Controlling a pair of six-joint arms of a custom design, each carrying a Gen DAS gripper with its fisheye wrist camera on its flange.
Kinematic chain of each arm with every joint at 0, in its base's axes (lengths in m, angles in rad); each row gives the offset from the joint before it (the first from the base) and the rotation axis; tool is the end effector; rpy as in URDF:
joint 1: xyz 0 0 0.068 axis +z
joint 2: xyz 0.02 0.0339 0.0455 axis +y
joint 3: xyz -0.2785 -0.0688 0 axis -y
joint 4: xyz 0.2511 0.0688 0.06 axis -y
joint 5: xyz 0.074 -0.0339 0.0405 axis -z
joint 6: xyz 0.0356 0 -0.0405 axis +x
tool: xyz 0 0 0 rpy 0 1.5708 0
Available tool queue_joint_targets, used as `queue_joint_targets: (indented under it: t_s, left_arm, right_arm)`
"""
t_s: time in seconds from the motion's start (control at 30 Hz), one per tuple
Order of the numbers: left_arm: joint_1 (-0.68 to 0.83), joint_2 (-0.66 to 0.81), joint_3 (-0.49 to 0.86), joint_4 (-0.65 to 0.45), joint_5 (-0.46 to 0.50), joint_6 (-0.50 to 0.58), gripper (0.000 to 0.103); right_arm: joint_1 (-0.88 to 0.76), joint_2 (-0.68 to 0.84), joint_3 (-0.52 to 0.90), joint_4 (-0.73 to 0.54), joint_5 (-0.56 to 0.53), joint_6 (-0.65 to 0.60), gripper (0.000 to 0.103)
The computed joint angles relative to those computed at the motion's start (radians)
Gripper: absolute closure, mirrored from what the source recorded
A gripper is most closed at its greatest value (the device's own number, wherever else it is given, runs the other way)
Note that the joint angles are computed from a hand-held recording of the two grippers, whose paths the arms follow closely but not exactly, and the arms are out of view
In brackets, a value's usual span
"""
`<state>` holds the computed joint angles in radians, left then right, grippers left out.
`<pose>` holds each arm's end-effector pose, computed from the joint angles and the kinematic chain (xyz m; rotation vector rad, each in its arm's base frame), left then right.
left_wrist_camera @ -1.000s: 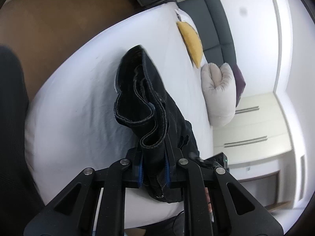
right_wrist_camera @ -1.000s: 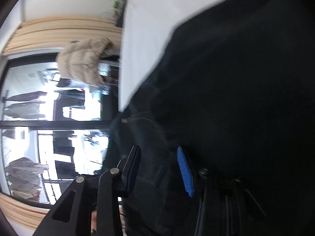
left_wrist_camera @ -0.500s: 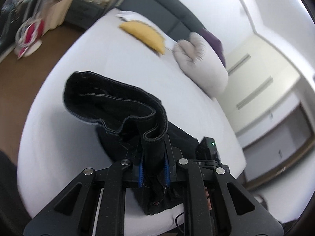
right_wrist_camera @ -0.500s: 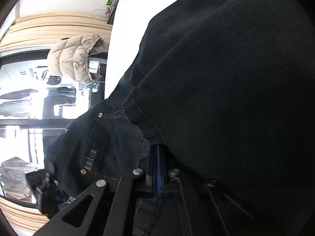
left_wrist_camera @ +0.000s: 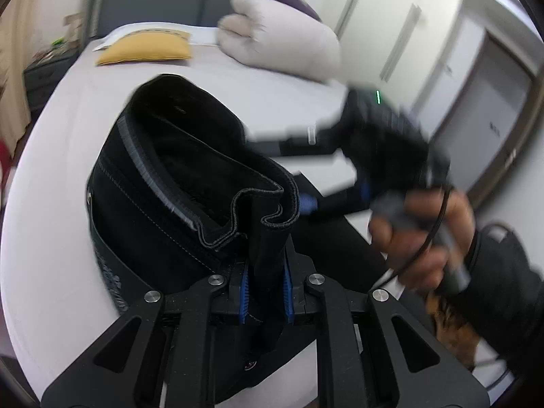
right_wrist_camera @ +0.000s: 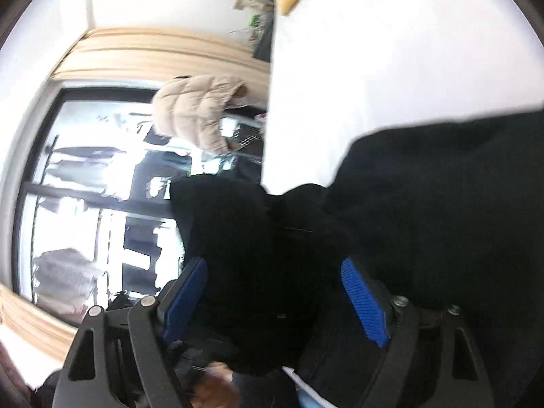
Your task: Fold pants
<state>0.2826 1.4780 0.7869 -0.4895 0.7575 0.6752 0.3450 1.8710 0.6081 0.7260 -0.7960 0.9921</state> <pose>0.2603 0.0501 0.1846 0.6498 2.3050 -0.6258 0.2931 0.1324 0.1078 0.2104 2.3596 1.5721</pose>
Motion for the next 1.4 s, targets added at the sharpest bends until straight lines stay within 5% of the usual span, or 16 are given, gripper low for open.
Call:
queue_joint_targets:
  t_s: [0.17, 0.23, 0.4, 0.47, 0.53, 0.6, 1.03, 1.4]
  left_arm:
    - [-0.157, -0.036, -0.130, 0.150, -0.111, -0.044, 0.089]
    - [-0.214, -0.054, -0.177, 0.204, -0.149, -0.057, 0.089]
    - [-0.402, -0.118, -0.307, 0.361, -0.311, -0.098, 0.089]
    - [-0.417, -0.066, -0.309, 0.424, -0.335, -0.082, 0.089]
    - [-0.482, -0.045, -0.311, 0.469, -0.386, -0.123, 0.089]
    - [-0.500, -0.036, -0.333, 0.503, -0.397, -0.132, 0.089]
    - [-0.739, 0.004, -0.321, 0.625, -0.492, -0.263, 0.090]
    - [-0.837, 0.153, -0.322, 0.715, -0.531, -0.291, 0.090]
  right_arm:
    - [-0.065, -0.018, 0.013, -0.041, -0.083, -0.041, 0.014]
    - [-0.087, -0.013, -0.023, 0.038, -0.098, -0.012, 0.007]
    - [-0.031, -0.039, 0.049, -0.275, 0.034, -0.154, 0.011]
    - [-0.027, -0.054, 0.072, -0.396, 0.074, -0.231, 0.024]
    - [-0.035, -0.044, 0.088, -0.466, 0.099, -0.260, 0.062]
    - [-0.062, -0.038, 0.086, -0.481, 0.105, -0.263, 0.087]
    - [-0.211, -0.183, -0.021, -0.527, 0.152, -0.363, 0.090]
    - [-0.327, -0.105, -0.196, -0.290, 0.108, -0.340, 0.091]
